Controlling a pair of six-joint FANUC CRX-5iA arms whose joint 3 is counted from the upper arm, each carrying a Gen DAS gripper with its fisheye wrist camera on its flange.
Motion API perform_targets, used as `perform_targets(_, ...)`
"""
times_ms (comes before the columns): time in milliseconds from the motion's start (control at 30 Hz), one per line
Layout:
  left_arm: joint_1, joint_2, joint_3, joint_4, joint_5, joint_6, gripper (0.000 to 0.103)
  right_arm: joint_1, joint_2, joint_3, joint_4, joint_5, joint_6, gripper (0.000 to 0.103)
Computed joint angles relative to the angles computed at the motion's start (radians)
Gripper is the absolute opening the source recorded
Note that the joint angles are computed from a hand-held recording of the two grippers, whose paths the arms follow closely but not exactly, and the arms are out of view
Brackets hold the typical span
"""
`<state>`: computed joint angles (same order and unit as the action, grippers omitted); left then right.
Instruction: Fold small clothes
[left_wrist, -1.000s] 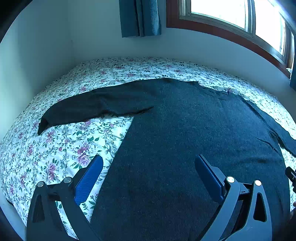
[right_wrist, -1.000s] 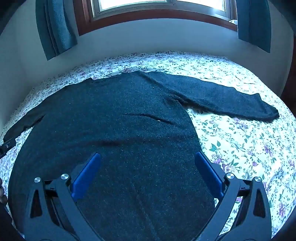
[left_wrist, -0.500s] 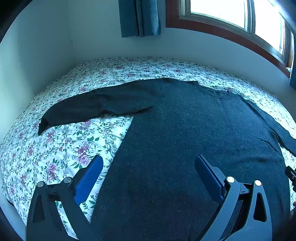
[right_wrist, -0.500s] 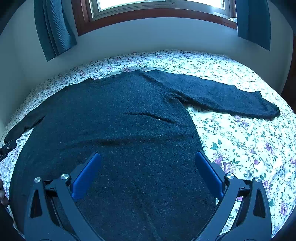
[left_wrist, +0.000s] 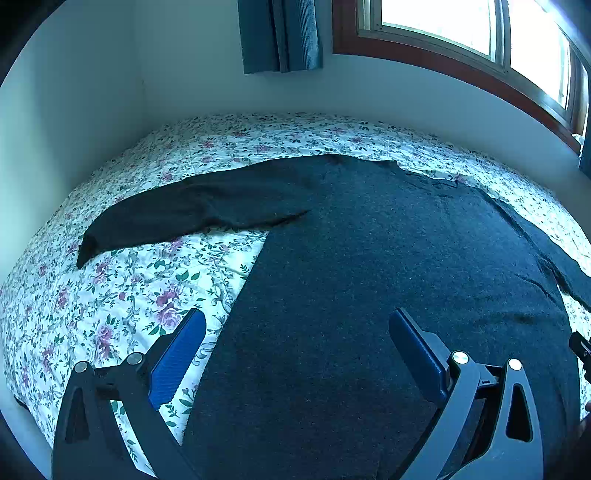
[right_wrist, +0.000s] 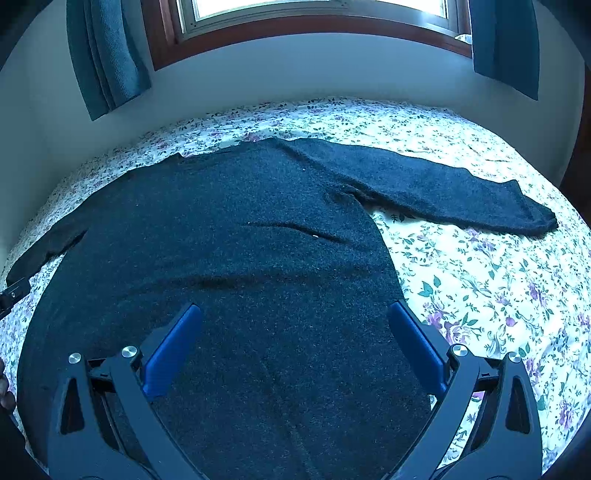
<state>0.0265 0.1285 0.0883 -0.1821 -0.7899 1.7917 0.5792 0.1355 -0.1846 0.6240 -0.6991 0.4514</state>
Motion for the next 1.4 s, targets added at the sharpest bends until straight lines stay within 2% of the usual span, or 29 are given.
perform_targets(1167,0.001,-0.001,-0.006,-0.004,0.003,0.0,0.099,0.0,0.007,0.014,-0.001,-0.026,0.006,0.101)
perform_targets(1400,0.021,0.007,-0.011,0.045,0.0,-0.021,0.099,-0.001,0.006,0.012,-0.004,-0.023,0.006,0.101)
